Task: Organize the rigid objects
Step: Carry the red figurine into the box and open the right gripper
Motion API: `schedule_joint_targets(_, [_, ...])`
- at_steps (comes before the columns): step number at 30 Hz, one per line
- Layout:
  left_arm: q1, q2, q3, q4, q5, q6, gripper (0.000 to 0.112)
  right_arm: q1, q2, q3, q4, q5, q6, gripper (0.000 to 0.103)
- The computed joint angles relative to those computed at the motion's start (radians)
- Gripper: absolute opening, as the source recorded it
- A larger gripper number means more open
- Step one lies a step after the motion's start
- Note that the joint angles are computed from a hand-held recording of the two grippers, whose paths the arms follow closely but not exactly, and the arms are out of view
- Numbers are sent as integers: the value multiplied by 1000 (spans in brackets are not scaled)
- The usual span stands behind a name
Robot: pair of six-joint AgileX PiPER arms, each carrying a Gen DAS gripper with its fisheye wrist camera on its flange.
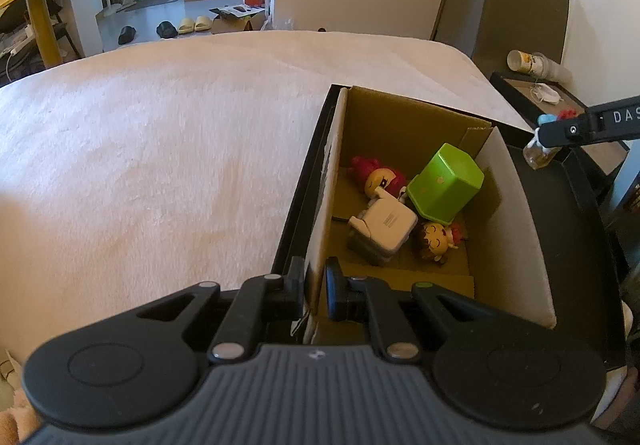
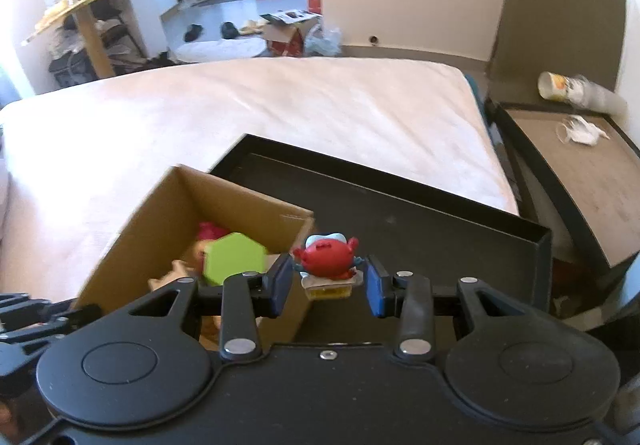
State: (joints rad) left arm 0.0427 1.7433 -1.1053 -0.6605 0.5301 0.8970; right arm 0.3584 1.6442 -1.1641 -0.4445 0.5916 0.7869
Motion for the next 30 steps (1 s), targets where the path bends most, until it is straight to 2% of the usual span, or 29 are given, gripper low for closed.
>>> schedule_joint_targets(19, [27,4,-7,-49,31,43,10,108,87,-128,162,74,-176,39])
schedule_joint_targets(26, [25,8,-11,-50,32,42,10,133,132,-119,153,81,-206,39])
schedule_joint_targets(30, [23,9,-11,-46,31,39,10,165,160,-135,88,102,-174,39])
